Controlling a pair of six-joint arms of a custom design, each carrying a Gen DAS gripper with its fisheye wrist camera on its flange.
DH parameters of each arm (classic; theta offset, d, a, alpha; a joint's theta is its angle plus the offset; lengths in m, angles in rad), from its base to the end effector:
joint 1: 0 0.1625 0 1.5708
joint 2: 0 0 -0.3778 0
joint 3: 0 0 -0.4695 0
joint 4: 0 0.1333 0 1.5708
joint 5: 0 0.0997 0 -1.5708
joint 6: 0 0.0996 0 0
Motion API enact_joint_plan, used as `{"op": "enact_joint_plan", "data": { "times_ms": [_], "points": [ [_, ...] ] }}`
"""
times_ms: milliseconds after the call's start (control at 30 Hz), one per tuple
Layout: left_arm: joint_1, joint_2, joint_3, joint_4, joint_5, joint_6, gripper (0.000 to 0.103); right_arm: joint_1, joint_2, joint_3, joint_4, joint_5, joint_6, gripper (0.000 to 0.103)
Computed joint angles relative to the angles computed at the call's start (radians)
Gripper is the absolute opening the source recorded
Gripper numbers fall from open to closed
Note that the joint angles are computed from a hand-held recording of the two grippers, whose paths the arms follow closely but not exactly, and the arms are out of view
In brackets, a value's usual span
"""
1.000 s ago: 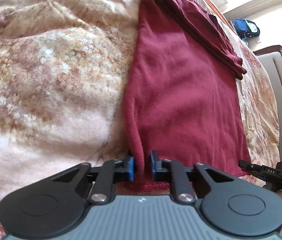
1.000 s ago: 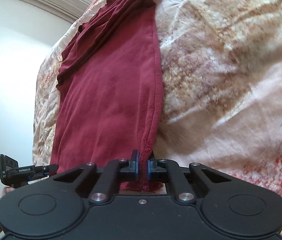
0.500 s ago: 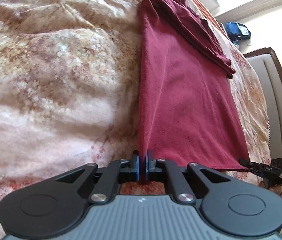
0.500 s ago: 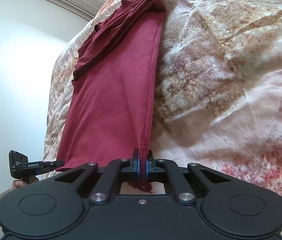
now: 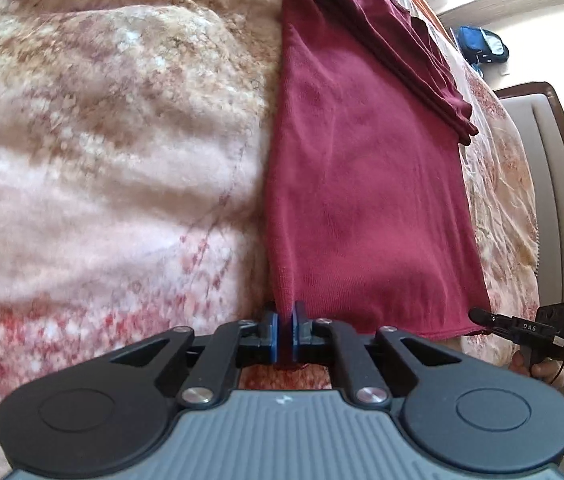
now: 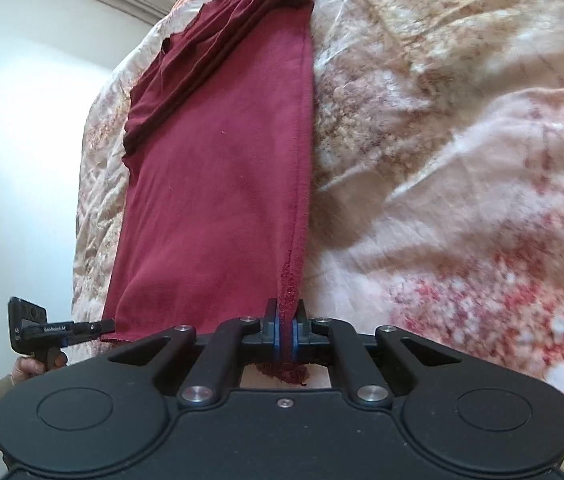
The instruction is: Fold small clothes
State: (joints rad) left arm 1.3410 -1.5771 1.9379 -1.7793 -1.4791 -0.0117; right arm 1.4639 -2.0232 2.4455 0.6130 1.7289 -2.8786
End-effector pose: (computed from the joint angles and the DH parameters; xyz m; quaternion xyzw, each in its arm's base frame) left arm 0.0201 -0.5391 0.2614 0.1119 0.9898 0.0699 0.0545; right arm 0.0927 -0.2388 0.1744 -0.1973 -0.9411 0.2689 0.0554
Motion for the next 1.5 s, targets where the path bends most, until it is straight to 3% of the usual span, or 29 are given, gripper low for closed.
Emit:
{"op": "enact_joint_plan", "data": {
  "times_ms": [100, 200, 267, 433, 733, 1500],
  "points": [
    [0.0, 0.02, -0.019, 0.012, 0.003, 0.002, 0.008, -0.001, 0.037, -0.022, 0.008, 0.013, -0.009, 0.009],
    [0.007, 0.033, -0.03, 0.022, 0.01, -0.001, 0.017, -0.034, 0.046, -0.025, 0.025, 0.006, 0.002, 0.027],
    [0.005, 0.038, -0.031, 0.023, 0.011, -0.002, 0.021, -0.073, 0.027, -0.012, 0.032, -0.031, 0.0, 0.028],
    [-0.015, 0.028, -0.02, 0.032, 0.012, 0.035, 0.05, -0.09, 0.01, 0.0, 0.042, -0.047, -0.013, 0.028],
    [-0.064, 0.009, 0.023, -0.008, 0.058, 0.04, 0.07, -0.103, 0.007, 0.006, 0.041, -0.062, -0.021, 0.032],
    [-0.052, 0.015, 0.007, 0.004, 0.046, 0.061, 0.07, -0.088, 0.056, -0.026, 0.048, -0.066, -0.029, 0.033]
  ]
}}
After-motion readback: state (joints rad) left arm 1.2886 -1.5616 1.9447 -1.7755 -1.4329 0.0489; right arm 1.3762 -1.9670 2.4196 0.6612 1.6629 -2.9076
